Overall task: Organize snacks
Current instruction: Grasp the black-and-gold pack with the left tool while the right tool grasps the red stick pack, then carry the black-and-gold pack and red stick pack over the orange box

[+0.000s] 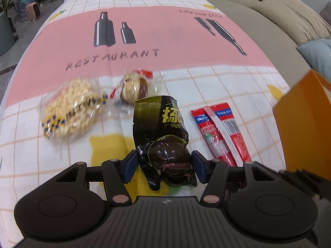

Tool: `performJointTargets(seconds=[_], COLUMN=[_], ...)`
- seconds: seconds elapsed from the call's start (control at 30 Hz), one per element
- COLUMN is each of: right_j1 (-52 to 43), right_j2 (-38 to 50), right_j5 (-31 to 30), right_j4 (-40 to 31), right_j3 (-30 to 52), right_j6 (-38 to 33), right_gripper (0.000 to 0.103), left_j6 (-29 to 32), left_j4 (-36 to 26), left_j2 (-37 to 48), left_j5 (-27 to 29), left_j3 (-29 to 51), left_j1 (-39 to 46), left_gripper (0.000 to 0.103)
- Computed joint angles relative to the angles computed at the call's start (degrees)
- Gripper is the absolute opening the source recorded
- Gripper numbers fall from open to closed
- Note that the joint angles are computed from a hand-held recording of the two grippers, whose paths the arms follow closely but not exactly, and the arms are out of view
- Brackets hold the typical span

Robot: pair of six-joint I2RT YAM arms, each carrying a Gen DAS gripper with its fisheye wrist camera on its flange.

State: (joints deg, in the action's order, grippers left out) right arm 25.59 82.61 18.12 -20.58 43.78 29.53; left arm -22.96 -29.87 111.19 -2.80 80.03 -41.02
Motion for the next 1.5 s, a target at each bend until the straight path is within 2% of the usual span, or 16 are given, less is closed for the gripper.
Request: performJointTargets(seconds=[0.2,0.33,0.6,0.83,0.97,1.2,1.5], right_j1=[3.15,6.43,13.91,18.83,22.24,27.93,37.55], right_j2=[-3.16,-6.41,-12.48,-17.21,-19.45,-22.93,-25.28], right_j5=[0.4,1.43,2.57,2.13,2.46,6.78,15.22], right_j4=[-3.74,-7.81,-14.79,-19.49,-22.18,-27.44,-36.1], right_j3=[-1.35,-2.66,-5.1,-6.57,-6.4,-4.4,1.2], right_j6=[1.68,5.33,11.95,17.62,20.88,25.53,31.49], right_gripper=[0.037,0.035,0.031,0.023,0.022,0.022,0.022], left_j6=[-1.18,-2.01,-7.37,-10.25,-11.76,-14.41,-16.97], left_j4=[-0.89,-2.48,-3.76,-4.37,-3.88,-4.98,-9.94], left_j2=[-6.45,-11.12,-20.25,-26.04,-28.93,-34.3,-39.86], left_j5=[-0.77,-0.7,-0.52,-1.76,-0.98,0.0,-3.42], left_j3=[-7.24,-11.68,-20.9,-26.32,-29.15,-31.54,-28.97], left_j1=[-1.84,-2.57,-3.88,-6.47,-6.52,-6.51,-10.86], left_gripper=[0.063,0.063,0.063,0.063,0.063,0.063,0.063])
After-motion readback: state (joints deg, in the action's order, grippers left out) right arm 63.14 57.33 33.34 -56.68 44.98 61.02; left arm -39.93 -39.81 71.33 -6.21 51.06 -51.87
